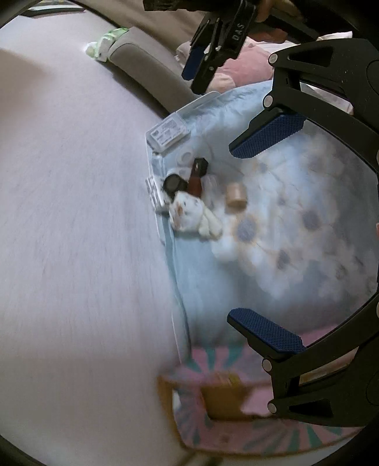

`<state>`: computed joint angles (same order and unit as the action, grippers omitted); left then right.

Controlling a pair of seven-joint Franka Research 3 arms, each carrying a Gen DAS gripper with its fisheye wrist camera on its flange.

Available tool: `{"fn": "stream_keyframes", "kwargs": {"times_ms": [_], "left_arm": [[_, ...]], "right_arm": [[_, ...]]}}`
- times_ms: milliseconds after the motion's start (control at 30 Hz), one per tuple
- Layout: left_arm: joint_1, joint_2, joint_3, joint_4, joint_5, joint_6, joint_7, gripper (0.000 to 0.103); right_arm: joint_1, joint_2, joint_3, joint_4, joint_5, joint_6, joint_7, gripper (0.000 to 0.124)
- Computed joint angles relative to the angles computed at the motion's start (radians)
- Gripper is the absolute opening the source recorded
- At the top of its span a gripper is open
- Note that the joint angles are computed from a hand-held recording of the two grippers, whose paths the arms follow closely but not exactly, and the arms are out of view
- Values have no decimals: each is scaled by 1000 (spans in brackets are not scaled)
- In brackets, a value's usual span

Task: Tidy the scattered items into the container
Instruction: 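Grasp the white cloth item with the left tool while the right tool grasps the clear swab box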

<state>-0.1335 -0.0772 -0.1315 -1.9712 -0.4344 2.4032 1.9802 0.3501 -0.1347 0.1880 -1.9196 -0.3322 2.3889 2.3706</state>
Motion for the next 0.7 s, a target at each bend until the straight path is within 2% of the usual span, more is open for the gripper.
{"fn": "stream_keyframes", "kwargs": {"times_ms": [133,367,433,633,700], "left_arm": [[-14,100,-34,53,36,52,-26,103],[-6,274,-86,159,113,141,-102,100],[7,308,-102,187,125,131,-105,89],[23,384,-129,245,185,110,-143,81],[32,394,-138,250,180,105,-144,73]], "right_arm": [[-45,-26,-33,-82,-24,70,-11,62],[-100,82,-96,-53,45,139,-170,62],[-102,110,-108,-40,81,162,-228,62],[-97,196,-134,21,170,182,-365,62],[-89,209,-141,33,165,177,-378,62]]}}
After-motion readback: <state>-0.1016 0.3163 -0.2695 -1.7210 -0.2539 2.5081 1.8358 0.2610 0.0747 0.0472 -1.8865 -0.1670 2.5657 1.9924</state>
